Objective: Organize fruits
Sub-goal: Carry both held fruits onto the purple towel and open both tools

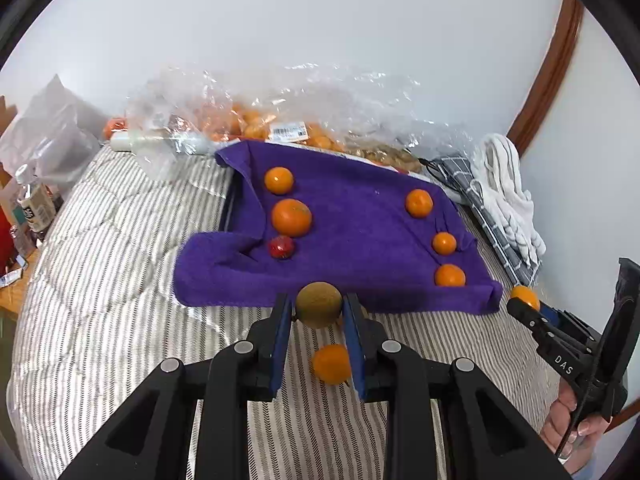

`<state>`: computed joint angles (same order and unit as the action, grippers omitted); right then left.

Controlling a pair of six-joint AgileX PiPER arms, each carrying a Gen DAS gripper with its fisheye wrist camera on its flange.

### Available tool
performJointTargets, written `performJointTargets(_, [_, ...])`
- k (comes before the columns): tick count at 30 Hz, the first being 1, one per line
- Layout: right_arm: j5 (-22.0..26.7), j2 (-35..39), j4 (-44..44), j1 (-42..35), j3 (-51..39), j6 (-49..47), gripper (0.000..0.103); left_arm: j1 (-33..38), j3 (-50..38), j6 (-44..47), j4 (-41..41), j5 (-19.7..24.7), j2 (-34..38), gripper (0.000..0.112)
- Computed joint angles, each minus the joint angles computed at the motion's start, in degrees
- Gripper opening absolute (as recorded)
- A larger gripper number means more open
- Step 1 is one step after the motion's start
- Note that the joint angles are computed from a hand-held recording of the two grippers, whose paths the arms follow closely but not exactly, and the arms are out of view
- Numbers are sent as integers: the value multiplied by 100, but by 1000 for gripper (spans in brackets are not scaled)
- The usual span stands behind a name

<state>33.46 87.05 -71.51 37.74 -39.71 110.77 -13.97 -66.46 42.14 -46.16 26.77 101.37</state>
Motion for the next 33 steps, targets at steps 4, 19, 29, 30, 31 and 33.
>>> performJointTargets(4, [70, -137, 352, -80, -219, -542, 33, 73, -172, -309, 290, 111, -62, 25])
performJointTargets(19, [-167, -221, 1315, -1109, -1239, -2393, 33, 219, -1632, -1489, 1173, 755, 346, 25])
performJointTargets(29, [-887, 743, 2026, -2040, -2125, -3537, 33, -163, -3157, -2775, 2453, 921, 1334, 25])
performJointTargets(30, [-971, 855, 2115, -2115, -2194, -3648, 33, -167, -3351, -2871, 2532, 987, 1466, 25])
performJointTargets(31, [-1065, 1001, 2239, -2203, -2281, -3793, 33, -163, -3581, -2962, 2604, 1078, 1624, 25])
performJointTargets(33, [-1222, 1339, 2622, -2375, -2495, -4197, 33, -148, -3994, -3113, 2734, 1244, 1912, 25])
